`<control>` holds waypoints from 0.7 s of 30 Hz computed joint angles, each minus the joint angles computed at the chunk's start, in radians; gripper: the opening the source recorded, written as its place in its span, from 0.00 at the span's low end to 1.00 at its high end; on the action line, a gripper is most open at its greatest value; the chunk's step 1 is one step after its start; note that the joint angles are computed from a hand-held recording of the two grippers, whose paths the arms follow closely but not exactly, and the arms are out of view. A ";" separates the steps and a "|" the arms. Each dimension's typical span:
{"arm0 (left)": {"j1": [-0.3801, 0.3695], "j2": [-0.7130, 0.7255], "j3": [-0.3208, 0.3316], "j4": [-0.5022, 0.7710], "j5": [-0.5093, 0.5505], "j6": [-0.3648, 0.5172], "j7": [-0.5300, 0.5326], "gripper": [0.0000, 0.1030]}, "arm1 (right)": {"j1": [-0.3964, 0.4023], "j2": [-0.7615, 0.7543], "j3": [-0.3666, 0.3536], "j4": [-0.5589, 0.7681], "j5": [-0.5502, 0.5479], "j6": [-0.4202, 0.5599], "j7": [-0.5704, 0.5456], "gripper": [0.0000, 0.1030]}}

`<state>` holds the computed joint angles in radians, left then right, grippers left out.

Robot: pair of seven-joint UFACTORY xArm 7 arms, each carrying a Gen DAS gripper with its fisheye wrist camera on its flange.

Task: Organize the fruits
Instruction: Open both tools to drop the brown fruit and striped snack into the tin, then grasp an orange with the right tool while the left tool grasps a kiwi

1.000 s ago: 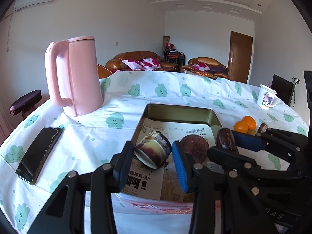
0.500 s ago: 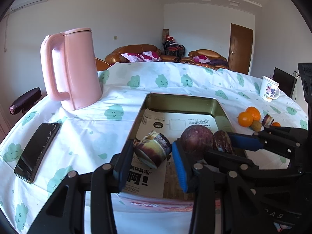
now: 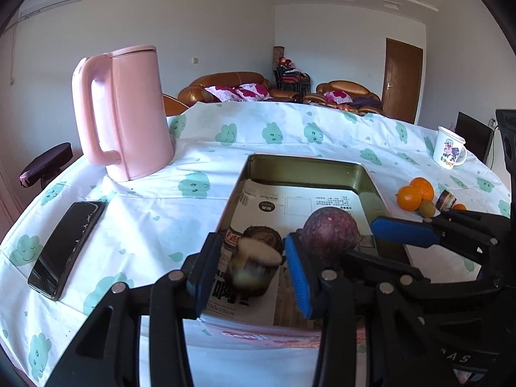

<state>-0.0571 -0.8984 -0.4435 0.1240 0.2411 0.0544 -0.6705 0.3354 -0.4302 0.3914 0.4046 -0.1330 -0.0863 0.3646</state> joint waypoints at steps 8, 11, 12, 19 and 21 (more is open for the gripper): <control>0.027 -0.108 -0.072 0.004 0.017 -0.007 -0.085 0.92 | -0.012 -0.176 -0.051 -0.108 0.011 -0.016 -0.001 0.63; 0.032 -0.084 -0.123 0.045 0.028 -0.030 -0.097 0.92 | -0.037 -0.282 -0.082 -0.160 0.008 0.025 -0.019 0.63; 0.036 -0.070 -0.141 0.062 0.033 -0.043 -0.099 0.92 | -0.060 -0.320 -0.083 -0.178 0.004 0.049 -0.024 0.63; 0.107 0.121 -0.287 0.222 0.046 -0.113 -0.096 0.92 | -0.199 -0.455 -0.182 -0.257 -0.017 0.175 -0.085 0.63; 0.151 0.189 -0.349 0.277 0.051 -0.125 -0.092 0.92 | -0.222 -0.449 -0.212 -0.259 -0.016 0.185 -0.111 0.63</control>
